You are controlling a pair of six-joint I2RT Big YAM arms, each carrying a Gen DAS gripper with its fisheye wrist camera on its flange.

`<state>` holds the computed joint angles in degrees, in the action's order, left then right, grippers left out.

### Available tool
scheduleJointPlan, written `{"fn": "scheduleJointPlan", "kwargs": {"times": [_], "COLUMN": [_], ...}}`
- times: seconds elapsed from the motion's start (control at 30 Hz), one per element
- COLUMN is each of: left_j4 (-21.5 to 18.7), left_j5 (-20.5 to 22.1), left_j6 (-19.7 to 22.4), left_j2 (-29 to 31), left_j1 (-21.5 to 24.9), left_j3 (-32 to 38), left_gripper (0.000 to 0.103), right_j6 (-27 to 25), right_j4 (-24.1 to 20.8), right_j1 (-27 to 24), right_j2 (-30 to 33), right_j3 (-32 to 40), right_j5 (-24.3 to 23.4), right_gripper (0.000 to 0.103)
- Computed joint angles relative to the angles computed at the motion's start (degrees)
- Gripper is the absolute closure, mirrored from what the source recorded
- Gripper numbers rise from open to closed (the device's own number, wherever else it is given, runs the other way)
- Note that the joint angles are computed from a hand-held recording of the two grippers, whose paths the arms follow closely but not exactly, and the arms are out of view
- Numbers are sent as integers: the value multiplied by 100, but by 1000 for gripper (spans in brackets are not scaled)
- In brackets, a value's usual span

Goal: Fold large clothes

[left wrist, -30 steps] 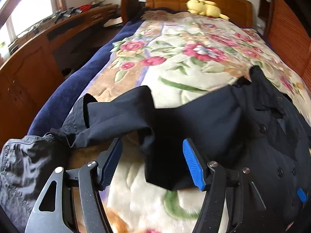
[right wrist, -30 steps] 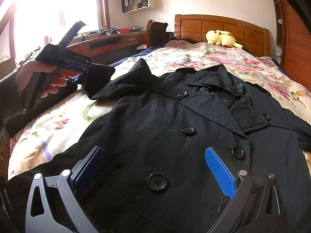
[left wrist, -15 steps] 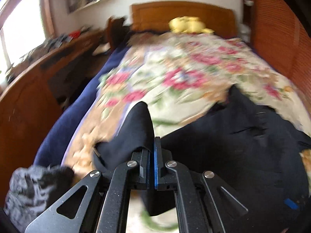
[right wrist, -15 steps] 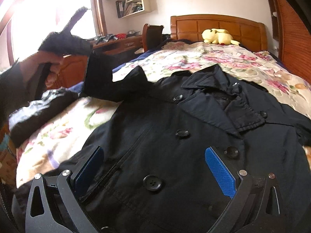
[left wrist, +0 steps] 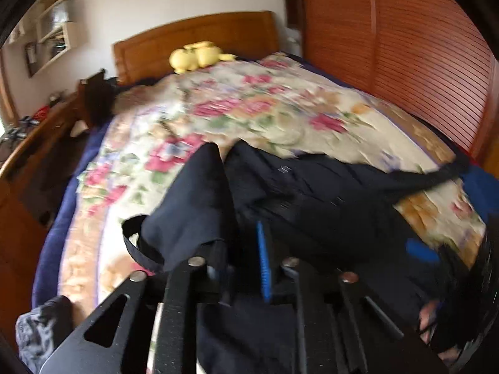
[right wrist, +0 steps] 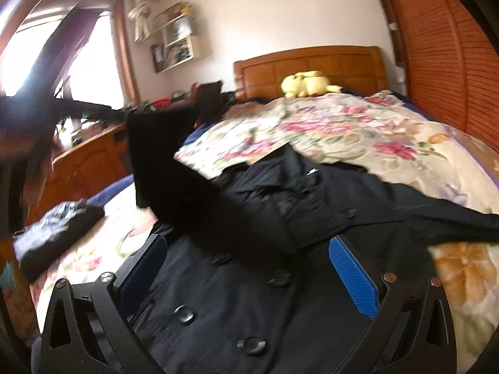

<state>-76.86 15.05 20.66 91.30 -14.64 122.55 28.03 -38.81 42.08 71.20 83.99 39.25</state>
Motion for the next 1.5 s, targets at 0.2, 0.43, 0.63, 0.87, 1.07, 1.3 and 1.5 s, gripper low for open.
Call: {"fn": "scheduleJointPlan", "kwargs": {"times": [0.2, 0.43, 0.63, 0.87, 1.07, 1.3, 1.5], "left_j4": [236, 208, 800, 1528, 1800, 2007, 2222], "left_j5": [425, 668, 761, 842, 987, 1151, 950], "left_j6": [-41, 323, 294, 164, 211, -21, 0], "left_j2": [-607, -1249, -1765, -1977, -1962, -1978, -2105], "left_j1": [109, 365, 767, 1107, 1290, 1442, 1352], "left_j3": [-1163, -2365, -3150, -3837, -4149, -4319, -4533], "left_gripper": [72, 72, 72, 72, 72, 72, 72], "right_j6": [265, 367, 156, 39, -240, -464, -366], "right_j4": [63, -29, -120, -529, -1197, -1571, -1473], "right_j1": [-49, 51, 20, -195, -408, -480, -546], "right_j2": [-185, -34, 53, 516, 1154, 1445, 1378], "right_j3": [-122, 26, 160, 495, 1009, 1343, 1230], "right_j5": [226, 265, 150, -258, -1059, -1217, -1320], "right_gripper": [0, 0, 0, 0, 6, 8, 29]}}
